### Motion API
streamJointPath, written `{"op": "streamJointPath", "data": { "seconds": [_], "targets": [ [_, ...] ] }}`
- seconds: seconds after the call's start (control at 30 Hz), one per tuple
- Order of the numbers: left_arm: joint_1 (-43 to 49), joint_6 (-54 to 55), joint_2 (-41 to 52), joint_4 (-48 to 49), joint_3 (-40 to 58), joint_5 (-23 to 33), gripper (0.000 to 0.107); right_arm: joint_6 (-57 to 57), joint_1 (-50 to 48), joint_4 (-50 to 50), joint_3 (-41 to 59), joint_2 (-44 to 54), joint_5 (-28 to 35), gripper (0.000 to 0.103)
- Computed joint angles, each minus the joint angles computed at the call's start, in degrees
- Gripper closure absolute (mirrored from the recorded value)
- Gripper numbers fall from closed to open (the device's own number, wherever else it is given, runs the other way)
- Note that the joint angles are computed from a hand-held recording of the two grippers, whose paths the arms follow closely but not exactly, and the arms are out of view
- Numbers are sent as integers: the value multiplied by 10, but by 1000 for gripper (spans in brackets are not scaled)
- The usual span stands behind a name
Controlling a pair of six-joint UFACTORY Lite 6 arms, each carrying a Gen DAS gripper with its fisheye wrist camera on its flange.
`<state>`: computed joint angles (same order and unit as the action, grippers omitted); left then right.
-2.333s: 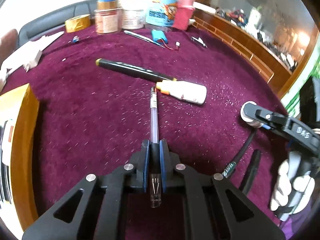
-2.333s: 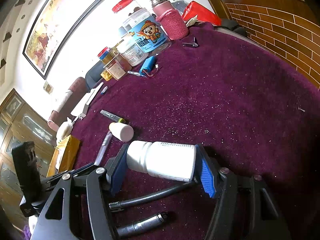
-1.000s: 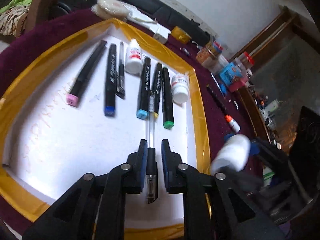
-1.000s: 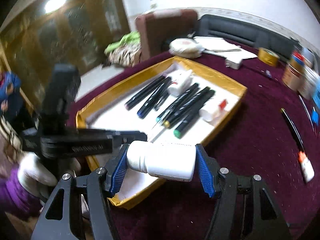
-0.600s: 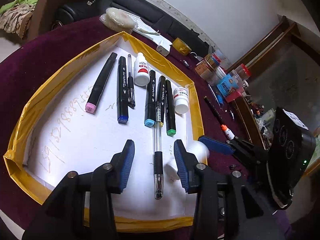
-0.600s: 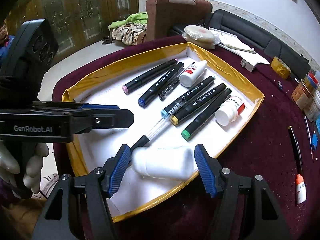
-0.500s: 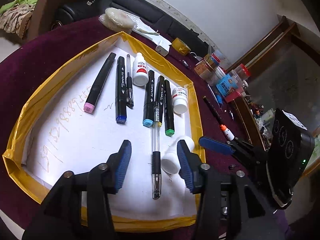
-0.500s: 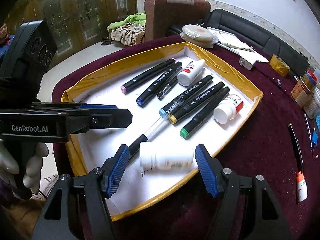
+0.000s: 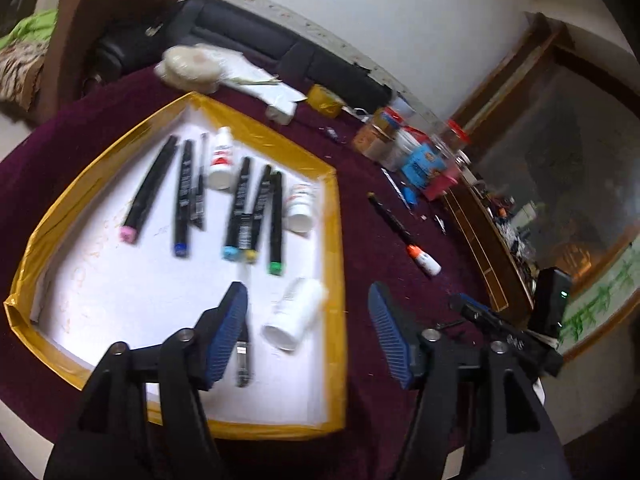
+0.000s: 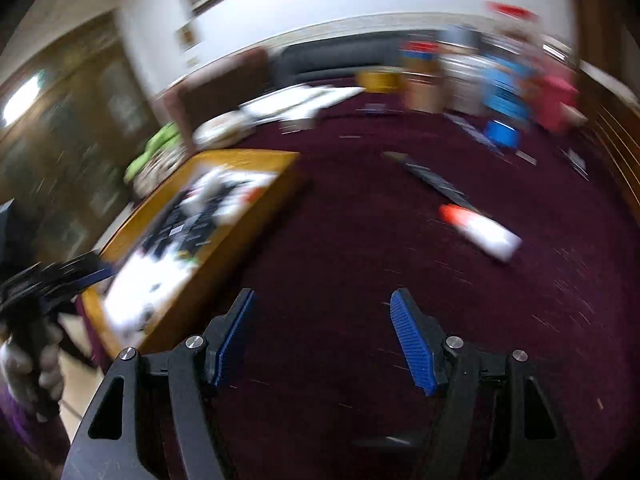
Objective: Organize rigid objects
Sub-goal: 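Withdraw both grippers from the tray toward the remaining items, then grasp the orange-capped white glue bottle with the right gripper and lift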
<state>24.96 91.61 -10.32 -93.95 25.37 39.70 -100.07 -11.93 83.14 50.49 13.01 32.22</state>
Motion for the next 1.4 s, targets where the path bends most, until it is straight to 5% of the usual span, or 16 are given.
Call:
{"op": "streamJointPath", "data": {
  "seconds": [0.13,0.3,0.5,0.67,0.8,0.83,0.9,0.93,1.0,1.4],
  "targets": [
    [-105,-26,-20,-8,0,-60,38,15,-136,-21,29,32,41,39],
    [-252,-57,22,-18,25,-115,38,45,-186,-46,81,60,53,39],
    [-372,-77,36,-21,33,-168,38,97,-121,-87,156,112,4,39],
    [-398,-98,42,-12,32,-188,38,143,-24,-131,250,194,-112,40],
    [-404,-104,43,-14,31,-201,38,303,21,-286,355,276,-141,41],
    [-403,-99,47,-18,32,-201,38,337,28,-319,374,292,-147,42],
    [-404,-93,49,-25,30,-205,38,404,35,-386,412,323,-141,69],
    [-407,-89,50,-29,30,-208,38,422,34,-402,425,334,-131,70],
    [-412,-80,58,-37,36,-209,38,403,23,-381,423,333,-113,77],
    [-559,-115,228,11,216,-294,38,245,-161,-286,268,220,-53,77]
  ]
}}
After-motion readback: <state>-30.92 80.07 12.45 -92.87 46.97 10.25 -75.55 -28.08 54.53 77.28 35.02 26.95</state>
